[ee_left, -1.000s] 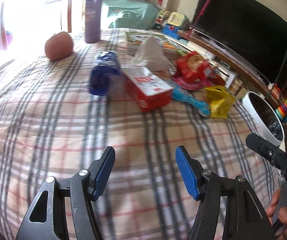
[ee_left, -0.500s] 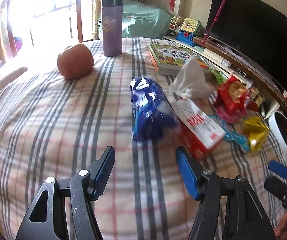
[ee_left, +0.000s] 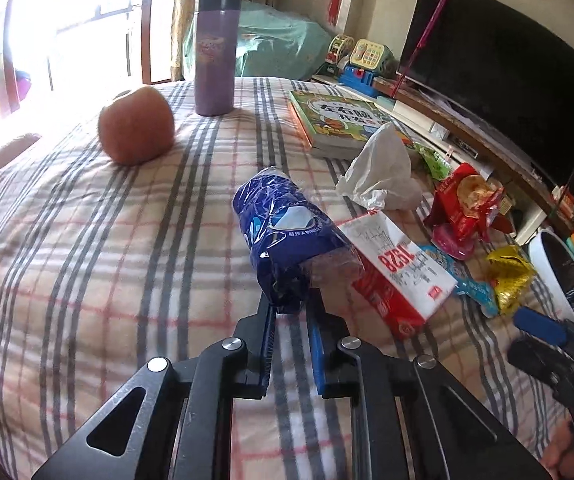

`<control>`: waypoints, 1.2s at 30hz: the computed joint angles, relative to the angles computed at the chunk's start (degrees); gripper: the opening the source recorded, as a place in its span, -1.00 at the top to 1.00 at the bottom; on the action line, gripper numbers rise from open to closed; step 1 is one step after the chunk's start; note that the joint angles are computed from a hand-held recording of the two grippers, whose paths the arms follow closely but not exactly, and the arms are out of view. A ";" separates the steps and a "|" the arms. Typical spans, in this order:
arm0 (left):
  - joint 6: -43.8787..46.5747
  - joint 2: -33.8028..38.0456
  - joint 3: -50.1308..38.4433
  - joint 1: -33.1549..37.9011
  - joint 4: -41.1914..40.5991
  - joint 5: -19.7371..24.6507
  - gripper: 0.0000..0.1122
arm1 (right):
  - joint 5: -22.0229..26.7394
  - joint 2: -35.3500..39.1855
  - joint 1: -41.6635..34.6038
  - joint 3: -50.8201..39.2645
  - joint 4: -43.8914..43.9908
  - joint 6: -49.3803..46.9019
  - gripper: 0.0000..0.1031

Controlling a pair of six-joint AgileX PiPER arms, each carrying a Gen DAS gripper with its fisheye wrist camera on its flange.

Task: Collect trash
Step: 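Grasp the blue plastic bag with the left gripper while the right grasps the red-and-white tissue box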

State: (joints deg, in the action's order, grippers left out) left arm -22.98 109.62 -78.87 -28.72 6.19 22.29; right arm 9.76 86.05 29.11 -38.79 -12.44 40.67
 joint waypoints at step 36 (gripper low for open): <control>-22.38 -8.02 11.51 -1.50 20.72 -0.68 -0.20 | -1.97 3.51 2.82 -2.73 13.35 -14.86 -0.02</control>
State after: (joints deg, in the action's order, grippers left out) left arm -45.36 101.59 -67.36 -30.22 26.91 21.61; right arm 7.79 89.56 31.93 -41.52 0.91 25.82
